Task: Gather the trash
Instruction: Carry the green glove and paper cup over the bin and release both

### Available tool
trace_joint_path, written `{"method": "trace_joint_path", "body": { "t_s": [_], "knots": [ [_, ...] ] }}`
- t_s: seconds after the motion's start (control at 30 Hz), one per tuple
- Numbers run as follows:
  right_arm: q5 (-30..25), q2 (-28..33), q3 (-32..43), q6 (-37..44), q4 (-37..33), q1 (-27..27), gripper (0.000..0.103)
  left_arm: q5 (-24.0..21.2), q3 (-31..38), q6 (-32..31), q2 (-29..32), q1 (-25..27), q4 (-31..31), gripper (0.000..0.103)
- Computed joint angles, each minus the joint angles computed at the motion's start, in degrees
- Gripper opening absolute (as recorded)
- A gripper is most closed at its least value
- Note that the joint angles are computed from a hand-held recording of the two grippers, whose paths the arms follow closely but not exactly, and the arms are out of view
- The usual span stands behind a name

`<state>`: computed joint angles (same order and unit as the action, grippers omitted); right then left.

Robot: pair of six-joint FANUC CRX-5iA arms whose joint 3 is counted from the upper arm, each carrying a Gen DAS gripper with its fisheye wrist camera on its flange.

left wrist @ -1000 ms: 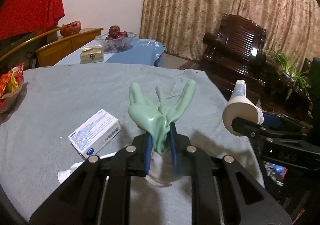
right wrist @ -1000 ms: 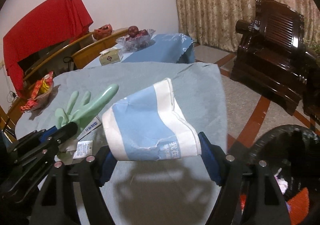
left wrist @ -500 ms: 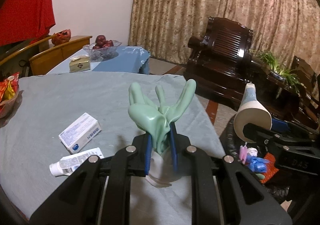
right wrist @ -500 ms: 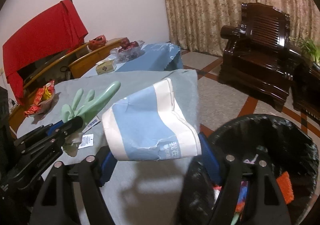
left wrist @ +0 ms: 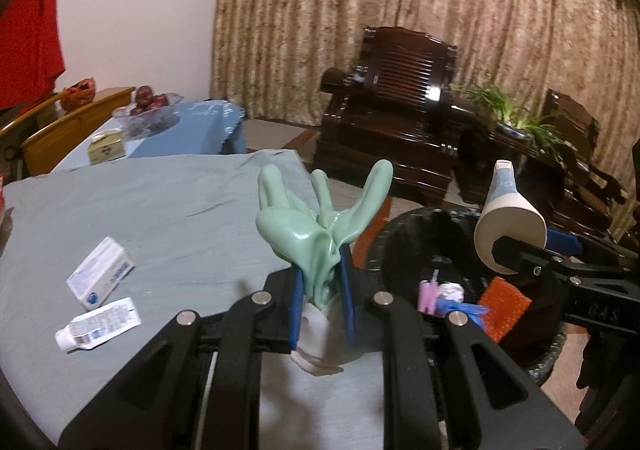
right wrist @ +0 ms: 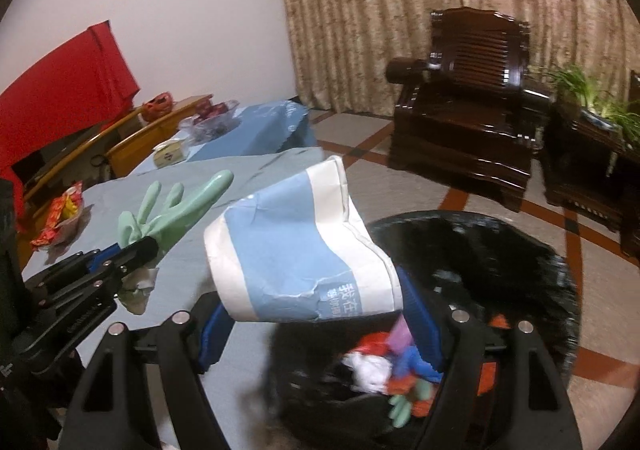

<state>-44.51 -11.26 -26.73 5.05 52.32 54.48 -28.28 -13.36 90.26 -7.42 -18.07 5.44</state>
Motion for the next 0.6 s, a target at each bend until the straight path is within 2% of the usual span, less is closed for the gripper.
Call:
{"method": "trace_joint_path", "body": {
  "t_s": [0.3, 0.6],
  "knots": [
    [-4.6, -5.6, -4.6, -1.2, 0.6, -1.3, 0.074, 1.7, 3.0, -3.8, 4.8, -4.9, 2.5, 0.016],
    [-5.8, -7.8, -6.9, -0.3, -0.9, -4.4, 0.074, 3.4, 6.2, -8.0, 10.3, -8.5, 6.4, 0.016]
  ]
}}
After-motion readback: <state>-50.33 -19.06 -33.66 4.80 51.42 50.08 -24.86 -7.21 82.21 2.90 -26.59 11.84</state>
